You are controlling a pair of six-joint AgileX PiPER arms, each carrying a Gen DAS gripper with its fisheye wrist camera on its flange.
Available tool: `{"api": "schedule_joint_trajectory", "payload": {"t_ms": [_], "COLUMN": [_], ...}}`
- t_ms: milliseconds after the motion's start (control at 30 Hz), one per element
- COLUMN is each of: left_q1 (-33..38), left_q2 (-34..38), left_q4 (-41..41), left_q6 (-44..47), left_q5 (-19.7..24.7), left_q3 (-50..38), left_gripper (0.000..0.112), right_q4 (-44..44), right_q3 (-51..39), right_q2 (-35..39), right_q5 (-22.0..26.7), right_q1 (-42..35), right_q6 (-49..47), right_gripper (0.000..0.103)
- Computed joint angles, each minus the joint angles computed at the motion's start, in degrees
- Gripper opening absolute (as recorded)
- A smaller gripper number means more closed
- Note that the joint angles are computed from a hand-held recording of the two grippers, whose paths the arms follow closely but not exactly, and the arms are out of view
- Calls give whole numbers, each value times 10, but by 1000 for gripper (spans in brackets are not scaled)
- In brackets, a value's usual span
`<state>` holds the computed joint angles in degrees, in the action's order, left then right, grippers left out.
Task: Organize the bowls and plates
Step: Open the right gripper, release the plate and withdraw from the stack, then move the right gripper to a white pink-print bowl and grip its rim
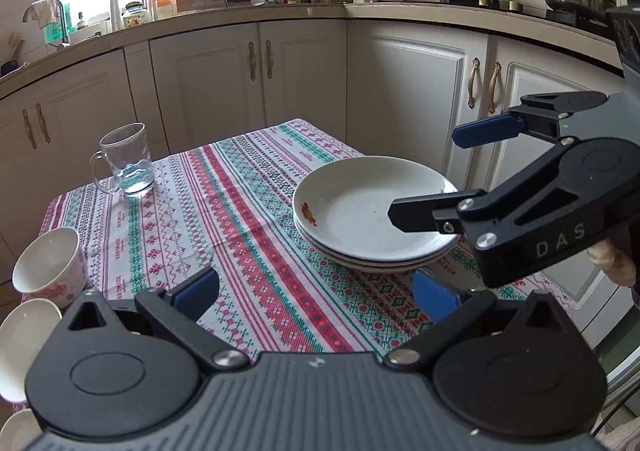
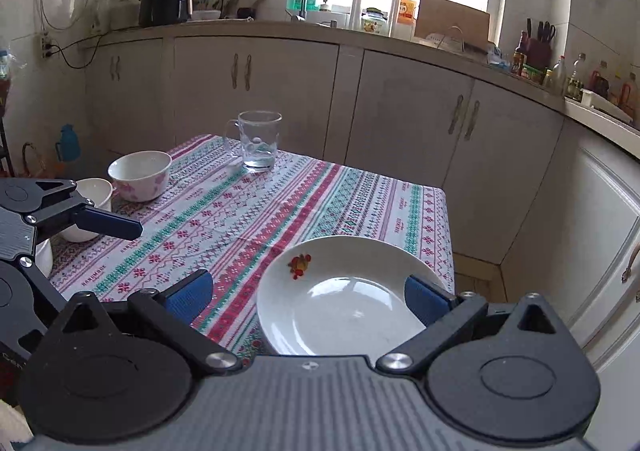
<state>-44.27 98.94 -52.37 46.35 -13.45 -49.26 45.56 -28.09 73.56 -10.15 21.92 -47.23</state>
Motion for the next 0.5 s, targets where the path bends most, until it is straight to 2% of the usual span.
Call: {"api": "schedule_joint_trajectory", "payload": {"t_ms": [67,133,233,367,500], "left_q1": [-4,-5,1,13,48], "left_q2": [-17,-35,-74,-137,-204], "left_q4": [14,22,82,101,120], "left_q6": [-20,-33,-92,-100,-88], "left_q5": [-15,-22,-29,-46,-51], "left_q3": [30,57,105,174,245], "left_gripper": [102,102,102,102,102], "right_q4": [89,122,136,160,115], "right_q3": [10,20,31,31,20], "right_q2": [-3,-10,-21,-13,4], "right_q5": [-43,-72,-86,-102,-80], "right_q1": [44,78,113,159,177], "right_q6": [-68,-81,-75,-88,-37], "right_gripper": [103,103,103,103,103]}}
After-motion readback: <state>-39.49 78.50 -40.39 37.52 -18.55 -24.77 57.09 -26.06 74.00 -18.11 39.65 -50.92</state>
